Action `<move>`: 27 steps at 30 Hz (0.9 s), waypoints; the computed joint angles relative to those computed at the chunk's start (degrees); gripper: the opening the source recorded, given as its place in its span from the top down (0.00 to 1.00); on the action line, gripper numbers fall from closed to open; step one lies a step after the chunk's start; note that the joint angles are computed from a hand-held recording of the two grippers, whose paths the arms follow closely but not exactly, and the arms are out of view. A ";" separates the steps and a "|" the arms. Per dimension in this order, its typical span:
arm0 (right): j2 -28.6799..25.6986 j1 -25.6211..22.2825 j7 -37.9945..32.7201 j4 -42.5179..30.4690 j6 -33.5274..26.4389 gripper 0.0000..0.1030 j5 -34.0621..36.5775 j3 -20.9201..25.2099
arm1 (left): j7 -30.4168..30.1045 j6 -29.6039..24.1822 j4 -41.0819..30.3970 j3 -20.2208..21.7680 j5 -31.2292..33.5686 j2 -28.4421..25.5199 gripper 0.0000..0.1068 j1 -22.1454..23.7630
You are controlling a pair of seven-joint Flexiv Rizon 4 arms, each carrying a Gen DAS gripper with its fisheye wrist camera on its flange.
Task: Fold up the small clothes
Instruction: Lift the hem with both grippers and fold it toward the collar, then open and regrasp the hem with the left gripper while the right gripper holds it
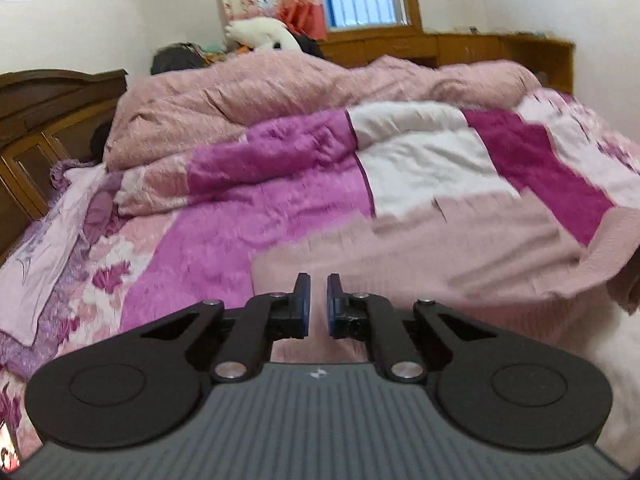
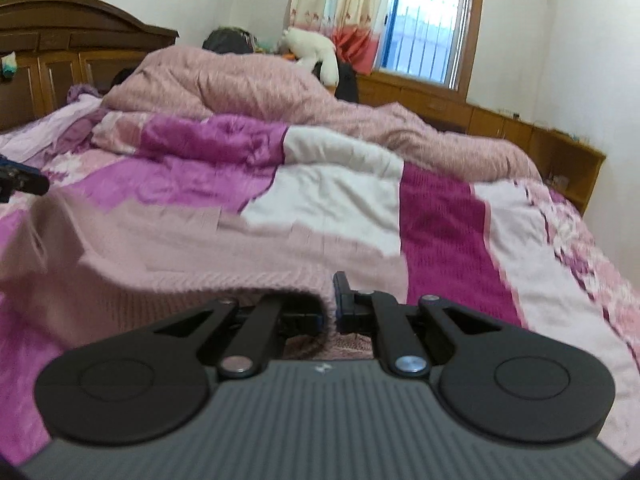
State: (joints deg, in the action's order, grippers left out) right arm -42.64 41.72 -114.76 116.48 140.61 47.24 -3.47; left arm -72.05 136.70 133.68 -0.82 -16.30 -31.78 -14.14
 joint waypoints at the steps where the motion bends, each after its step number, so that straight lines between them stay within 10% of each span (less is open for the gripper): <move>1: -0.06 0.03 -0.63 -1.14 -0.84 0.92 -0.11 -0.72 | 0.45 -0.10 -1.65 0.28 -1.22 -0.49 0.92 -0.48; 10: -4.12 2.91 -9.89 -15.19 -13.19 0.92 4.72 -9.76 | 0.85 -14.17 -13.84 -1.47 -2.03 -2.63 0.91 3.48; 20: -5.91 3.13 0.87 -6.47 -12.62 0.92 1.24 -7.55 | 1.02 -28.18 -7.00 -8.11 12.30 -0.16 0.90 17.83; 23: -6.17 3.75 3.80 -4.34 -13.11 0.92 1.29 -8.15 | 1.61 -29.11 -3.70 -13.18 17.70 1.39 0.64 24.89; 25: -6.58 4.69 5.34 -3.80 -13.99 0.92 1.54 -9.33 | 2.36 -28.52 -1.50 -15.95 21.12 2.53 0.28 28.53; 27: -6.73 5.20 7.11 -3.21 -14.87 0.92 1.34 -10.10 | 3.60 -26.97 0.23 -17.66 24.72 3.31 0.24 30.75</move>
State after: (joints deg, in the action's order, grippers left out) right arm -49.37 46.92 -107.65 113.26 125.74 48.58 -13.57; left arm -68.45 109.73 133.91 -18.48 8.43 -28.46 16.61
